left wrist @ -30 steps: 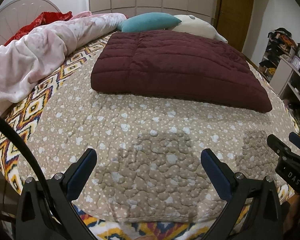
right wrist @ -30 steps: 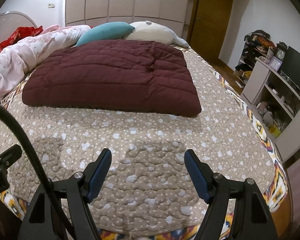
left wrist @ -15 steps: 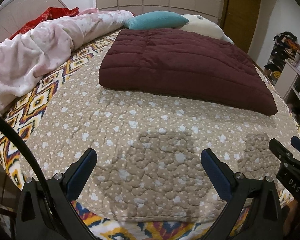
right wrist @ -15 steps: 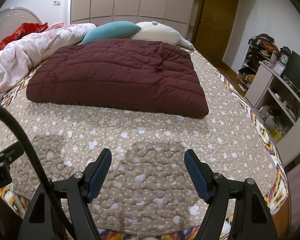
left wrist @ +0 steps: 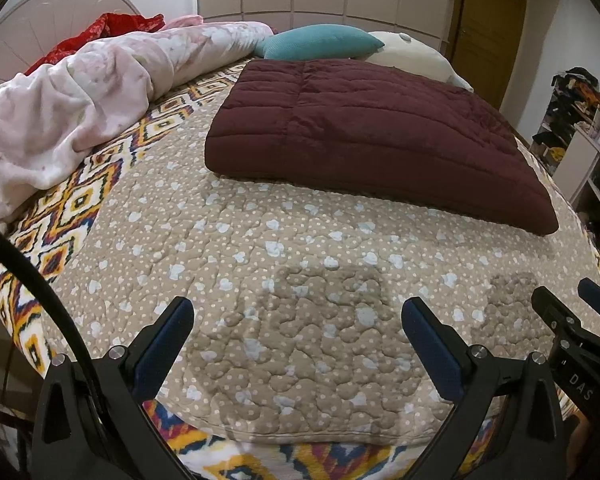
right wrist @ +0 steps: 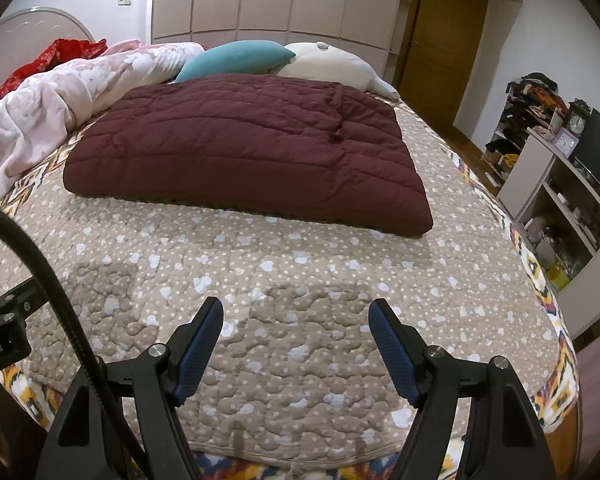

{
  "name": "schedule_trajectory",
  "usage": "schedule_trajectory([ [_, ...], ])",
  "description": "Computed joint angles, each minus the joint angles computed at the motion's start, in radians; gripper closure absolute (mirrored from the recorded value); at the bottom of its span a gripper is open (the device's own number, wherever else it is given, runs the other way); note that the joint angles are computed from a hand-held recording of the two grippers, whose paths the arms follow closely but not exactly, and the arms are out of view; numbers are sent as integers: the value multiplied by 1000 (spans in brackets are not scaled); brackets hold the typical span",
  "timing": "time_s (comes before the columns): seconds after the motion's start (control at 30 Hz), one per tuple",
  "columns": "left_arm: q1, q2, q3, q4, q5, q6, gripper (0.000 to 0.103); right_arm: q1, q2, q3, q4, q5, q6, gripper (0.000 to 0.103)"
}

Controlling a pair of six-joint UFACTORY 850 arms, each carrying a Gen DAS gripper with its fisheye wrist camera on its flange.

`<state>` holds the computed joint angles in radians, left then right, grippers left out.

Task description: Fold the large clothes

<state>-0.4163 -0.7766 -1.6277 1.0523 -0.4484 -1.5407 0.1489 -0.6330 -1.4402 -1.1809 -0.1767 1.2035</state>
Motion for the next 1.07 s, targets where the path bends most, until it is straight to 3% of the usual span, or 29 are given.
schedule_trajectory([
  [0.53, 0, 9, 17, 34, -1, -26, 0, 11, 0, -10, 22, 7, -27, 24],
  [0.8, 6, 15, 20, -39, 5, 34, 0, 11, -1, -13, 115, 0, -114, 24],
  [1.07, -2, 35, 43, 1, -4, 5, 0, 15, 17, 8, 66, -4, -64, 24],
])
